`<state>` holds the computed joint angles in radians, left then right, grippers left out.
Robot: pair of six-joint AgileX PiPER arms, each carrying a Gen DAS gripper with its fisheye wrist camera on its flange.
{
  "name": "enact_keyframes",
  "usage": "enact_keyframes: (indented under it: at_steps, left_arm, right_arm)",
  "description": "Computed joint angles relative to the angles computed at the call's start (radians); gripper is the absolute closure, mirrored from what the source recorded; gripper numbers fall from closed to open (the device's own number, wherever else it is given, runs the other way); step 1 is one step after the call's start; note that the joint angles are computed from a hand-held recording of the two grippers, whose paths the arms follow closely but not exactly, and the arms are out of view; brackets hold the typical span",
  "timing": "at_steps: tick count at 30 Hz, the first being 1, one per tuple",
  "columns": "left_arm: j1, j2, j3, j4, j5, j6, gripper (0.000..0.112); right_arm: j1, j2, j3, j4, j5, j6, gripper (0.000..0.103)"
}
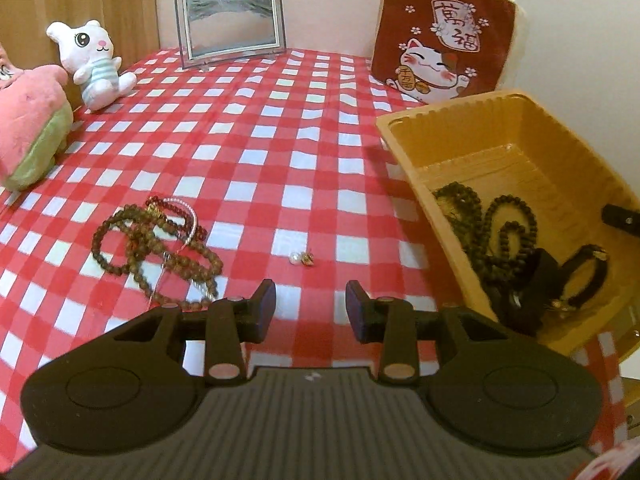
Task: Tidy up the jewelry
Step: 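Grasp the small pearl stud earring with the left tool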
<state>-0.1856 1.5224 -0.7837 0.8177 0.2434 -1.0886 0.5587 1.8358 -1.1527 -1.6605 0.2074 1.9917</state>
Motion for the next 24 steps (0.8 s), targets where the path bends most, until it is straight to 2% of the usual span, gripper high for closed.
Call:
enact_keyframes:
  at_steps: [5,11,17,19,21,24]
  left_arm:
    - [0.037,0.086,-0.047,0.1,-0.04,-0.053,0.078]
    - [0.051,0.167,-0.104,0.123,-0.062,-0.047,0.079]
    - [0.07,0.221,-0.139,0.045,-0.083,0.039,0.086]
    - [0.076,0.232,-0.148,-0.003,-0.09,0.088,0.092]
    - [0.077,0.234,-0.147,0.039,-0.097,0.053,0.095]
    - [0.081,0.239,-0.15,0.019,-0.108,0.078,0.096]
  right_arm:
    - [-0.003,0.02,-0.028,0.04,-0.009,-0.041,0.096]
    - [0.002,0.039,-0.05,0.065,-0.01,-0.066,0.096]
    - [0.005,0.051,-0.059,0.061,-0.012,-0.062,0.096]
    - [0.005,0.053,-0.062,0.075,-0.014,-0.076,0.096]
    - [0.005,0.053,-0.064,0.089,-0.015,-0.091,0.096]
    - [0.006,0.053,-0.064,0.091,-0.014,-0.092,0.096]
